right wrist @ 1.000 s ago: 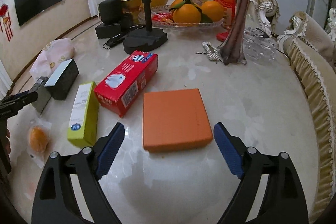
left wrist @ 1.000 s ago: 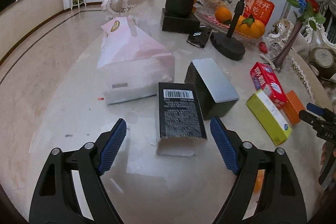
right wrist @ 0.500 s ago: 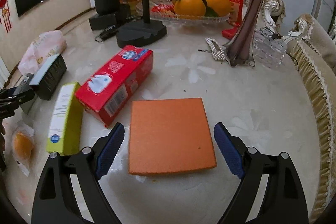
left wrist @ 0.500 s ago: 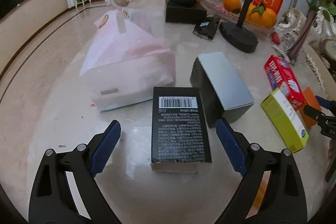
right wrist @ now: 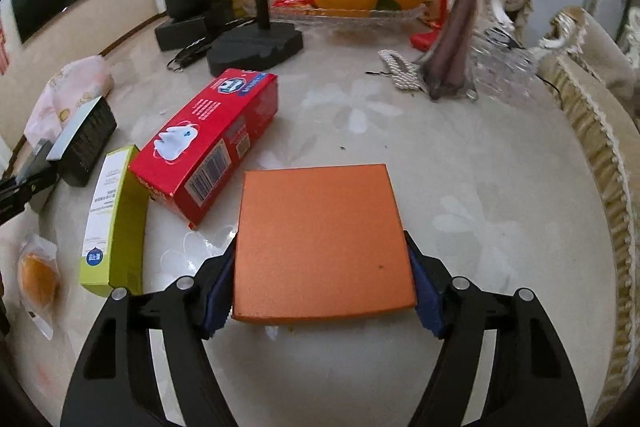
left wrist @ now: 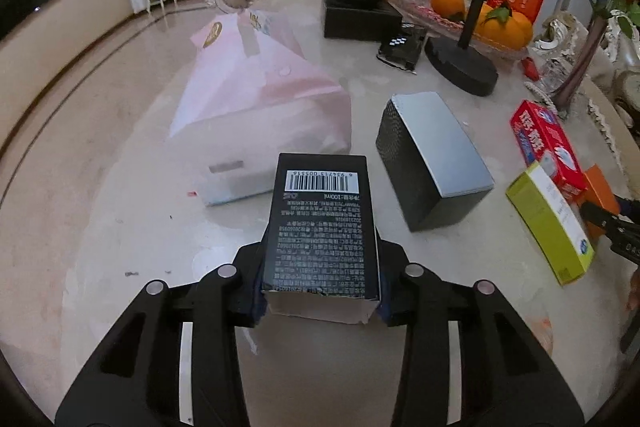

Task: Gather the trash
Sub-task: 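Carry the black box and orange box to the wastebasket and open both tools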

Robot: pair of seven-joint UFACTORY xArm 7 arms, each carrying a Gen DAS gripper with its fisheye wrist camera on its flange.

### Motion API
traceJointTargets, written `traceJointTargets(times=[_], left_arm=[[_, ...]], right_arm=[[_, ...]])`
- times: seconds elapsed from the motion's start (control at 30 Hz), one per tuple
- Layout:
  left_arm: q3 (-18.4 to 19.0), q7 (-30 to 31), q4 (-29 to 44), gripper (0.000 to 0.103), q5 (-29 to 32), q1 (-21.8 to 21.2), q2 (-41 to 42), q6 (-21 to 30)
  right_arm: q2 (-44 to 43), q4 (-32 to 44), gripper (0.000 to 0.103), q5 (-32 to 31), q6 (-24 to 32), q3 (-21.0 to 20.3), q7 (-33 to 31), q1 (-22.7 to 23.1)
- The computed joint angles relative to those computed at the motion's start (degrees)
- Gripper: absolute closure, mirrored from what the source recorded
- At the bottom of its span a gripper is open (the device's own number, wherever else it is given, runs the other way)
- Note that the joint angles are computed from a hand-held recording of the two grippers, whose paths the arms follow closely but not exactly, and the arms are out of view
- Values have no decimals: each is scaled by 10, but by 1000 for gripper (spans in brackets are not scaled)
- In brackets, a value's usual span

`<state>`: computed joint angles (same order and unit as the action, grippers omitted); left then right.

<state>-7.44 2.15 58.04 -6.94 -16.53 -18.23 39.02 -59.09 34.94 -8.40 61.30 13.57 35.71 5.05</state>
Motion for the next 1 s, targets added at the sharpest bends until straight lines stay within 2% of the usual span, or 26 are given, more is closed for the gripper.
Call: traceJointTargets(times=[0.13,0.27,0.33,0.47,0.57,0.67,0.73,0.77,0.8,0.93,1.0], left_arm=[[7,8,-24,63,-4,0,-31,-1],[27,48,-64,63,-34,-15,-95,12],[41,74,-92,63,-52,-25,-144,28],[66,120,-155,63,-76,-39,-270,84],[89,143,-203,63,-85,-41,-407,166],[109,150,-226,63,-94,-32,-522,249],[120,158,-234,63,-95,-14,-618,333],[123,165,-233,63,-102,-1,-641,360],[133,153,-232,63,-89,-13,-688,411],[147,157,-228,63,-86,3,-797,569],[150,158,-235,63,-79,14,-848,650]], right_arm=[[-30,9,33,12,30,9,23,0],[-74,19,33,37,58,23,53,17],[-107,24,33,56,73,39,70,34],[-167,54,33,107,125,96,108,83],[-192,103,33,145,169,159,132,116],[-200,155,33,185,207,209,162,128],[-200,196,33,221,227,245,189,128],[-198,215,33,238,235,260,202,126],[-195,229,33,250,239,271,209,123],[-185,290,33,318,252,329,251,107],[-174,295,33,360,246,358,259,107]])
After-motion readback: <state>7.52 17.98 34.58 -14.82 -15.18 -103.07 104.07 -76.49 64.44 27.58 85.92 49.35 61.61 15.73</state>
